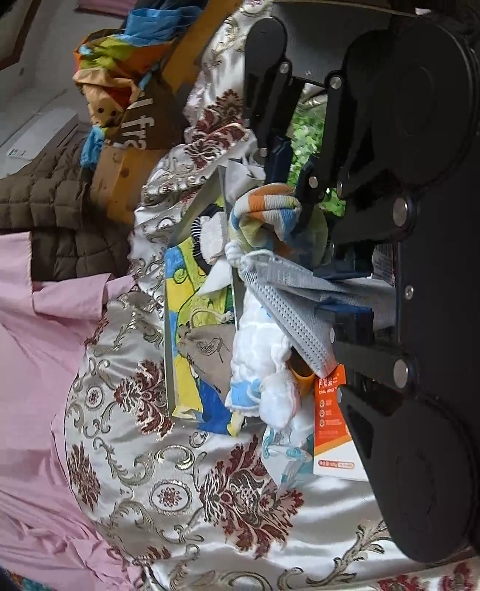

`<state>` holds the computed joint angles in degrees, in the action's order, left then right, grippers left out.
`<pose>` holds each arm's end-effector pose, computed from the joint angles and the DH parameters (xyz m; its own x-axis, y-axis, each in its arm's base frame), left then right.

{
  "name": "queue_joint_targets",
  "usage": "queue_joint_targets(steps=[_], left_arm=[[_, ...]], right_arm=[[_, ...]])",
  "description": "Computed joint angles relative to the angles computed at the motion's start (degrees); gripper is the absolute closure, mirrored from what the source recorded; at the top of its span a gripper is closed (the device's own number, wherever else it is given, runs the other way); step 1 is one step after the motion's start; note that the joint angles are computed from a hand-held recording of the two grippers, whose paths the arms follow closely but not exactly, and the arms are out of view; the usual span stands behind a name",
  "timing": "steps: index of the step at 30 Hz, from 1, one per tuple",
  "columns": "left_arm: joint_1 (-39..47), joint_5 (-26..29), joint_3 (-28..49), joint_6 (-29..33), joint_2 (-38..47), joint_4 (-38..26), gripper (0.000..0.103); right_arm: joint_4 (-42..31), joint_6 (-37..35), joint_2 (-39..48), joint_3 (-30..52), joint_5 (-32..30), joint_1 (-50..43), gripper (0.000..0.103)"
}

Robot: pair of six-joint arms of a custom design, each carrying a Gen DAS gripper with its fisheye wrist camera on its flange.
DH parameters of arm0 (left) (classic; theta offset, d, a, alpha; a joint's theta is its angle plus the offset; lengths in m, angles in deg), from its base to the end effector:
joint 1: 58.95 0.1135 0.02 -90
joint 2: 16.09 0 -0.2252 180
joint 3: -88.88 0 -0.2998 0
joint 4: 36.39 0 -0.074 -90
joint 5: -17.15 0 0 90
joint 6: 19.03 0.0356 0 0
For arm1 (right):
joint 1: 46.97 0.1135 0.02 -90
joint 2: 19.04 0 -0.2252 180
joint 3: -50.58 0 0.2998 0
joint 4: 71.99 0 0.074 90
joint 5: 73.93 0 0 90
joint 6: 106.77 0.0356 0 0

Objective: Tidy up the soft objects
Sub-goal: 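Lift the mask and striped sock and carry them over the frog tray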

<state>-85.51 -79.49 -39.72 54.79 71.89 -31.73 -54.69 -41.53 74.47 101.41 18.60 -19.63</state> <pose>0.3110 -0.1509 0.1021 -0.5535 -0.0328 -0.8322 0.2104 0.9613 -0.1778 0.3144 0.1608 0.0881 -0.1684 -0.5581 -0.8125 -0.5439 0.7400 -0.3956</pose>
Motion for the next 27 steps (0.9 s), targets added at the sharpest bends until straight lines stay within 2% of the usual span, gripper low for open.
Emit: queue_joint_targets(steps=[4, 9, 15, 17, 21, 27], left_arm=[[-0.94, -1.08, -4.01, -4.16, -7.56, -2.24, 0.093], [-2.9, -3.15, -8.74, -8.5, -19.86, -6.74, 0.093], [-2.53, -3.03, -6.09, -9.04, -25.74, -11.91, 0.093], [-0.84, -1.41, -3.78, -9.41, -25.48, -12.69, 0.093], [3.08, 0.99, 3.87, -3.87, -20.31, -13.82, 0.093], [9.04, 4.1, 16.52, -3.57, -4.64, -8.47, 0.093]], right_arm=[[-0.57, 1.21, -4.01, -2.53, -0.87, -0.41, 0.084], [-4.76, 6.28, -15.02, -7.81, -4.85, -2.14, 0.086], [-10.72, 8.96, -28.38, -11.74, -9.04, -3.47, 0.086], [-13.07, 11.28, -30.26, -10.46, -10.84, -3.89, 0.086], [-16.25, 12.98, -28.02, -3.98, -13.85, -5.27, 0.086], [-21.43, 15.68, -13.37, 15.4, -16.68, -6.72, 0.086]])
